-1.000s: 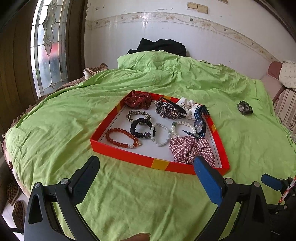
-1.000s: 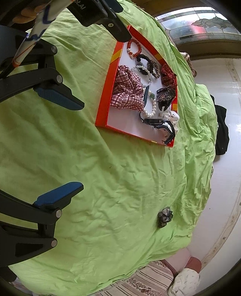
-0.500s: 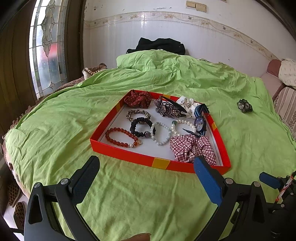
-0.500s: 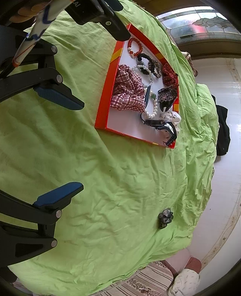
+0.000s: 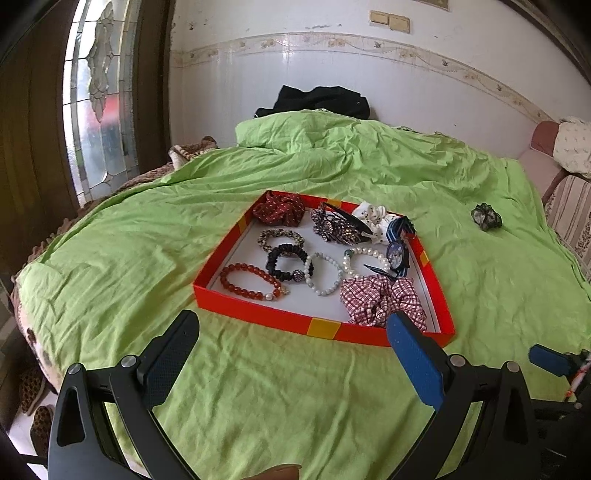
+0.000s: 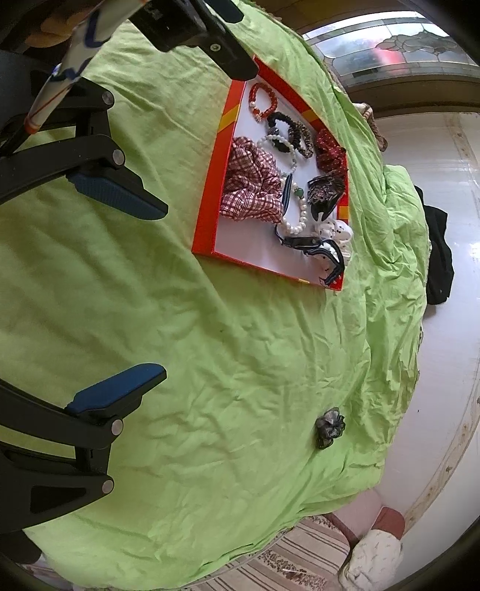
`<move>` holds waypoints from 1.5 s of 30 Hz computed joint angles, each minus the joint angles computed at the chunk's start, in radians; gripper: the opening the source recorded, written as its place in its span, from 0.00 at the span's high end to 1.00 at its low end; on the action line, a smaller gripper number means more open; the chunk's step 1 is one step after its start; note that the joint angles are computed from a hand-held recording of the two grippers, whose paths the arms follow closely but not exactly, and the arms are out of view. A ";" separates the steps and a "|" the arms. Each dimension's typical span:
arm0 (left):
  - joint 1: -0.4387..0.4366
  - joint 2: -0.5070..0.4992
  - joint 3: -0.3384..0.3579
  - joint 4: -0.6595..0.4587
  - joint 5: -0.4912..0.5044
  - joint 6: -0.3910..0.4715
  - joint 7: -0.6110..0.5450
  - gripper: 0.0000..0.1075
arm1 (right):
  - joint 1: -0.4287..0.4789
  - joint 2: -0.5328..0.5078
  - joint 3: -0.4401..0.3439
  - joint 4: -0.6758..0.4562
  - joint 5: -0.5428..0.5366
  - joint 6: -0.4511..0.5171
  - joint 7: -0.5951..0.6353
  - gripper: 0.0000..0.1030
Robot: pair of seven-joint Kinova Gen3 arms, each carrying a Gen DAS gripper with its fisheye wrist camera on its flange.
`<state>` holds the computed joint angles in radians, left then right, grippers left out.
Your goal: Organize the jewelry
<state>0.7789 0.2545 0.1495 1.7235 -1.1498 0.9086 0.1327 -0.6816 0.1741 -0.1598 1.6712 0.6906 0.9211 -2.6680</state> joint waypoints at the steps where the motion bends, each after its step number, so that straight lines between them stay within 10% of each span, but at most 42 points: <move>1: 0.002 -0.006 0.002 -0.002 0.009 0.010 -0.005 0.06 | -0.007 -0.010 -0.003 0.004 0.008 0.008 -0.006 0.18; 45: 0.030 -0.077 0.101 0.001 0.180 0.240 -0.129 0.06 | -0.069 -0.080 -0.099 0.050 0.118 0.084 -0.133 0.12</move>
<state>0.8093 0.1778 0.2503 1.7241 -0.9696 1.1487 0.0042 -0.7502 0.0943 -0.2584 1.7210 0.8088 1.0053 -2.8009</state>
